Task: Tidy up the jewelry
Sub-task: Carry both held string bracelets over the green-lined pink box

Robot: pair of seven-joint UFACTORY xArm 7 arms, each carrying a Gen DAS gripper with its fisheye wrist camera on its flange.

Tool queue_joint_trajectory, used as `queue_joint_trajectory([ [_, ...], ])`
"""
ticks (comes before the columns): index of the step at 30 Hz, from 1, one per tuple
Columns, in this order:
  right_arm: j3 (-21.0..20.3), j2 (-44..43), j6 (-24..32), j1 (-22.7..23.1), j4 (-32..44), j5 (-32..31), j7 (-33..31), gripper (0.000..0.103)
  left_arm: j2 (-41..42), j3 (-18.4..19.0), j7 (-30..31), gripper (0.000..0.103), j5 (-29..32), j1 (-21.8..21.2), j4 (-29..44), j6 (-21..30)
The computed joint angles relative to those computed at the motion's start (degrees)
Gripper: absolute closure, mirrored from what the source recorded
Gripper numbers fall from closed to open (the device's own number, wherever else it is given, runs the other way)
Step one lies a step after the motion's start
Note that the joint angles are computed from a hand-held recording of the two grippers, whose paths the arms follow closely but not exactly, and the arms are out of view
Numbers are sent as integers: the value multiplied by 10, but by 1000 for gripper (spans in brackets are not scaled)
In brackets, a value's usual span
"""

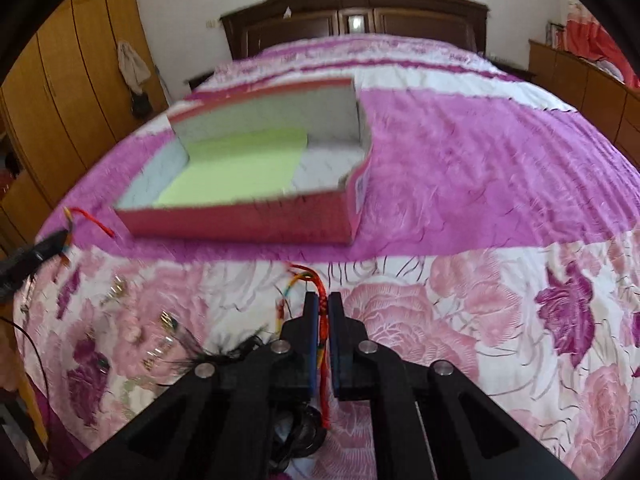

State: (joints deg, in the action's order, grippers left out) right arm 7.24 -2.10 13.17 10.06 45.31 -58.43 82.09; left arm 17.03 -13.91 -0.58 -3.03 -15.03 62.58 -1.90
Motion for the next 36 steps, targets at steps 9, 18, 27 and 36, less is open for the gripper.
queue_joint_trajectory([
  [9,29,-53,16,-18,9,-66,69,97,-11,-3,1,103,1,2,-4,-8],
  [18,53,-55,49,-18,49,-164,154,97,7,26,-9,103,18,-22,31,-9],
  [27,18,4,37,6,117,-224,194,97,62,94,-36,103,54,-76,122,4],
  [36,-24,83,30,30,203,-217,163,97,141,93,-50,103,63,-74,239,50],
])
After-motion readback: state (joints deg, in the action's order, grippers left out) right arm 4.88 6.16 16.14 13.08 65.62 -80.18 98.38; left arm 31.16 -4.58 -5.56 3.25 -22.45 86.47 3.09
